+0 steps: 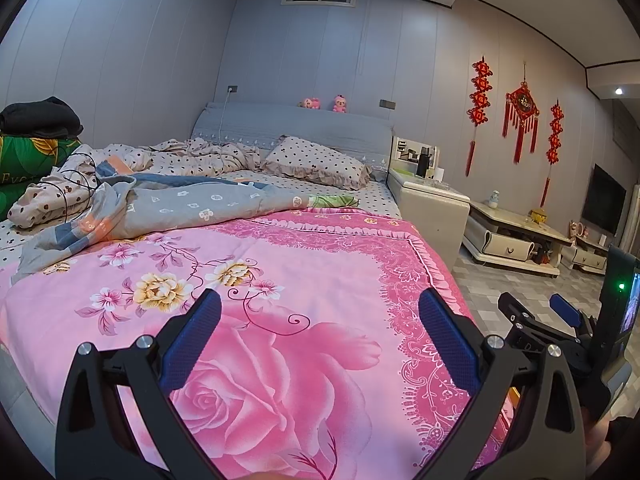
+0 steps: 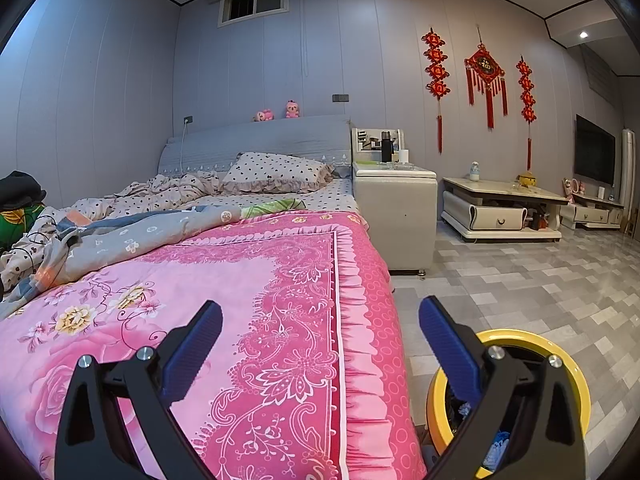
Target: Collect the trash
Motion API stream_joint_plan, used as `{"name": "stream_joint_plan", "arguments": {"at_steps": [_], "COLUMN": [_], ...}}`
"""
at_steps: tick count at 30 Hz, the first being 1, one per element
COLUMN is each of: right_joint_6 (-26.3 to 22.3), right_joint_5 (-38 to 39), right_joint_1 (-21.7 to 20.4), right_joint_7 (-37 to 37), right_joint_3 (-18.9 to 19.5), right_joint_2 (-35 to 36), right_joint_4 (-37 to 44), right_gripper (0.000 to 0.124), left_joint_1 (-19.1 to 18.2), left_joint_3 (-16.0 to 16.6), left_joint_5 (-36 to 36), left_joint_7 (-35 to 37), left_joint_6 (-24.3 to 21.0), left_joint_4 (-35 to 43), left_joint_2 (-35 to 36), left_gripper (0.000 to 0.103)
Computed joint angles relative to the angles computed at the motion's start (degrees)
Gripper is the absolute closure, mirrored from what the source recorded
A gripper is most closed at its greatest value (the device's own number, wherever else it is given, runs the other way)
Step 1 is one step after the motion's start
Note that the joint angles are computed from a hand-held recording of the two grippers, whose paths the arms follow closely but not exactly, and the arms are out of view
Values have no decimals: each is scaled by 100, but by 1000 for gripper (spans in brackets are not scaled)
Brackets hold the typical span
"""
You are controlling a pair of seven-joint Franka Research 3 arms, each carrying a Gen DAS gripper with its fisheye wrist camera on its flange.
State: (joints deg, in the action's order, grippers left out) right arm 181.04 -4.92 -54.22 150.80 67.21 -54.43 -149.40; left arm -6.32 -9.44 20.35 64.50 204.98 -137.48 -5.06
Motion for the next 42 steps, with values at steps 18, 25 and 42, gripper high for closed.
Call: {"name": "stream_joint_plan", "arguments": {"at_steps": [18, 25, 42], "right_joint_6": [14, 33, 7], "right_joint_5": [-12, 4, -30], "right_joint_1": [-9, 10, 22], "right_joint_7": [5, 24, 19], "right_joint_3": [17, 26, -18], "right_joint_2": [54, 95, 198], "right_joint_4": [-13, -59, -33], "right_gripper": [29, 29, 29], "left_joint_1": [4, -11, 37], "left_joint_3": [-9, 29, -31], "left_joint_5": [-13, 91, -34], "left_joint_7": [34, -60, 132], "left_joint_6": [-17, -23, -11], "left_joint_4": [-2, 16, 14], "left_joint_2": [-11, -5, 52], "left_gripper": [8, 8, 8]}}
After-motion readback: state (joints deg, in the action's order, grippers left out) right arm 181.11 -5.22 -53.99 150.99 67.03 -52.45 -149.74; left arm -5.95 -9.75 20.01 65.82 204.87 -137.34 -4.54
